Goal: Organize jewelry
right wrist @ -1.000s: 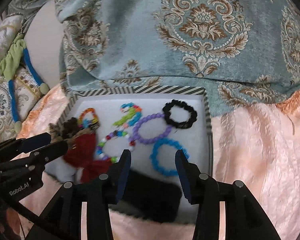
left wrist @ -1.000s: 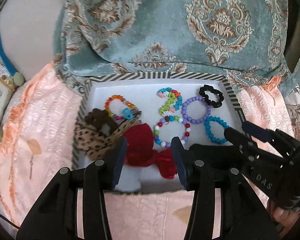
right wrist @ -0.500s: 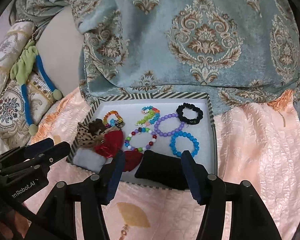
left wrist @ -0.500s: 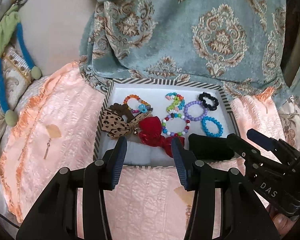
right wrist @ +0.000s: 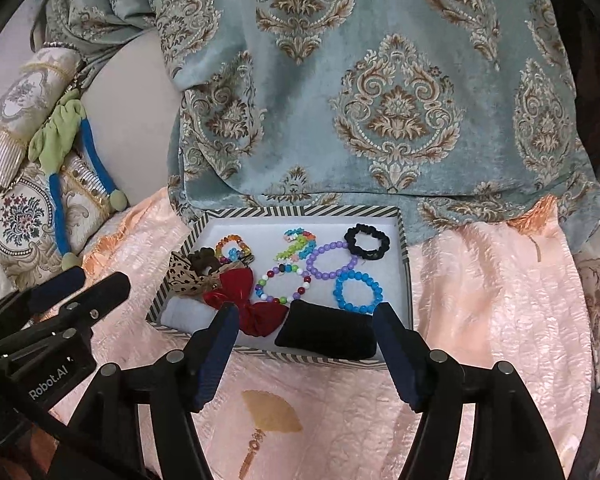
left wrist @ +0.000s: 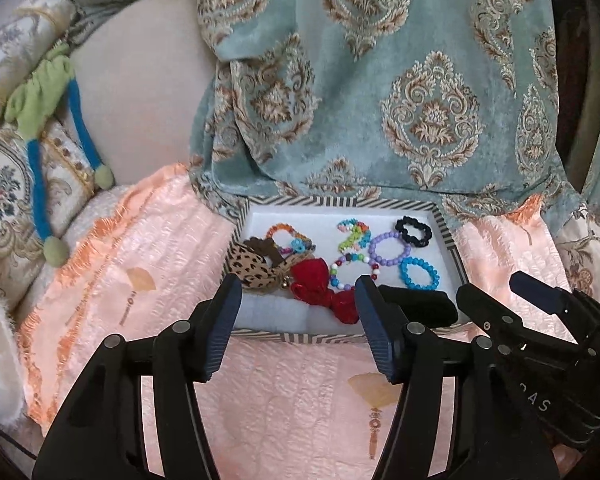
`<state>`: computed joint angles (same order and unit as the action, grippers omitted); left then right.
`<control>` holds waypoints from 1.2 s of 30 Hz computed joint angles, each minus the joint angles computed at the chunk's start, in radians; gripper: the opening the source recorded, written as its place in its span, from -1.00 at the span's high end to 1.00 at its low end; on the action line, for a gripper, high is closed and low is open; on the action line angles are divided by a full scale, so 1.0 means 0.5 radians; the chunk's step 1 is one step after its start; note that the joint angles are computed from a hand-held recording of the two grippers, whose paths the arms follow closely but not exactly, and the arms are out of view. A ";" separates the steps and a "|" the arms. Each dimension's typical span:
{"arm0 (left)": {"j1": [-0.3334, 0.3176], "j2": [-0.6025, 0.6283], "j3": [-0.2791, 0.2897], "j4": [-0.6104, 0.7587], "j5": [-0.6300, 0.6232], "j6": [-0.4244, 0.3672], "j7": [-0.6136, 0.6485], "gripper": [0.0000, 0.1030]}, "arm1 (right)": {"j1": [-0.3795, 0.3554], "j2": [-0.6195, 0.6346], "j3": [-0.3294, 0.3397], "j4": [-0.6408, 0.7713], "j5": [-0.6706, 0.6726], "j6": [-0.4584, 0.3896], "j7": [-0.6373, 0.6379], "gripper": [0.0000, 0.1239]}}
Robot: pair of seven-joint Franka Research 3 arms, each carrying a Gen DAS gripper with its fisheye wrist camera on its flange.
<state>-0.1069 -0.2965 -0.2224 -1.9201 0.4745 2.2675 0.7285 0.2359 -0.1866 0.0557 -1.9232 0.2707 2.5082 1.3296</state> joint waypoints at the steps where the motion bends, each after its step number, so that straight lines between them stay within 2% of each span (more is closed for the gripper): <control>1: 0.001 -0.010 -0.005 -0.005 0.012 -0.003 -0.005 -0.15 | -0.002 -0.008 0.001 -0.007 -0.007 0.003 0.006 -0.08; 13: 0.020 -0.074 -0.028 -0.051 0.091 0.016 -0.092 -0.15 | -0.016 -0.080 0.015 -0.075 -0.063 0.093 0.050 -0.09; 36: 0.042 -0.092 -0.018 -0.069 0.102 0.039 -0.163 -0.15 | -0.004 -0.120 0.026 -0.108 -0.116 0.148 0.073 -0.17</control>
<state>-0.0861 -0.3425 -0.2315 -1.9548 0.5256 2.2870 0.6472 0.2336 -0.2465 0.0687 -1.9773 0.2128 2.5824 1.3661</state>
